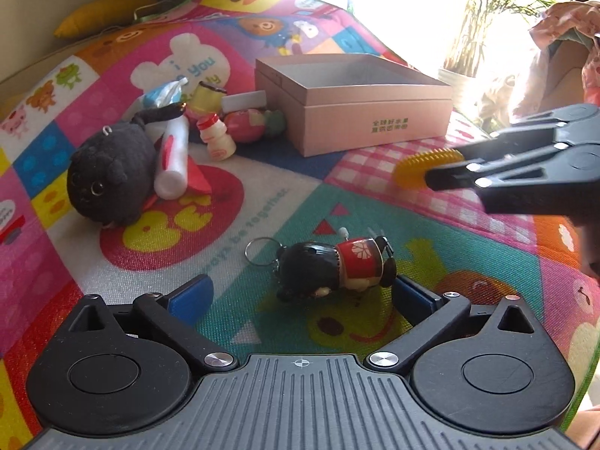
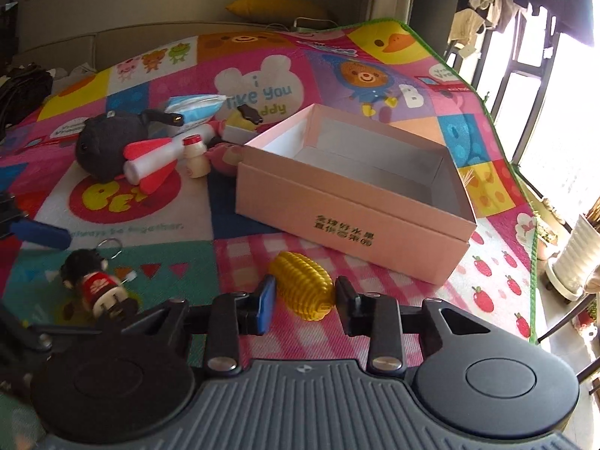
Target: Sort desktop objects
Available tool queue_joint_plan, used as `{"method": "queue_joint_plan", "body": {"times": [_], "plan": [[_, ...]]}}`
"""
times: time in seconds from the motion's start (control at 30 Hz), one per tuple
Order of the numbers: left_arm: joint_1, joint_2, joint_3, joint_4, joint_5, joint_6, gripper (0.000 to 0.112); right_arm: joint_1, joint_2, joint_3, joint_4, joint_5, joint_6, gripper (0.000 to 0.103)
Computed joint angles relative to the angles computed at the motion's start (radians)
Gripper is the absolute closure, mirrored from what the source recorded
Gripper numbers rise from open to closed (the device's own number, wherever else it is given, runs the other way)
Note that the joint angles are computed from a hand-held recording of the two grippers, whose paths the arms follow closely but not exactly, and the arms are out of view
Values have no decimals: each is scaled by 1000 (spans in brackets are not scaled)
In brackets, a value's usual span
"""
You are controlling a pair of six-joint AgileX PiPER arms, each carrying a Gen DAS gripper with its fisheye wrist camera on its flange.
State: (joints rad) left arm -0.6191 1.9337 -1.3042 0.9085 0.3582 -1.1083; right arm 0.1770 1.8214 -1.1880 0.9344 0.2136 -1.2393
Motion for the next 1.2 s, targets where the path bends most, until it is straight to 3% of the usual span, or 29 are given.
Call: {"method": "queue_joint_plan", "body": {"times": [0.1, 0.17, 0.2, 0.3, 0.4, 0.47, 0.53, 0.63, 0.8, 0.9, 1.0, 1.2], "plan": [[-4, -3, 9, 32, -1, -37, 9, -68, -87, 70, -18, 202, -50, 69], [2, -4, 13, 31, -12, -42, 9, -93, -130, 122, -61, 251, -63, 69], [2, -3, 12, 31, -11, -43, 9, -98, -148, 149, -85, 242, -67, 66], [4, -4, 14, 30, -14, -40, 9, -100, -200, 234, -61, 132, -125, 41], [3, -4, 10, 19, -8, -30, 9, -90, -211, 263, -64, 22, -130, 40], [2, -3, 9, 15, -5, -28, 9, -117, -212, 253, 29, 73, -218, 40], [1, -5, 16, 34, -7, -50, 9, -151, -217, 244, 118, 179, -291, 30], [1, -7, 19, 38, -8, -55, 9, -131, -229, 273, 299, 211, -444, 19], [3, -20, 37, 30, -16, -39, 9, -74, -170, 245, 345, 160, -372, 19], [0, -33, 42, -7, -21, -13, 9, -78, -128, 194, 216, 176, -206, 36], [-3, -43, 50, -5, -69, -2, 9, -88, -147, 210, 230, 169, -218, 36], [-50, -2, -17, 43, -13, 17, 11, -96, -229, 269, 212, 158, -226, 36]]}}
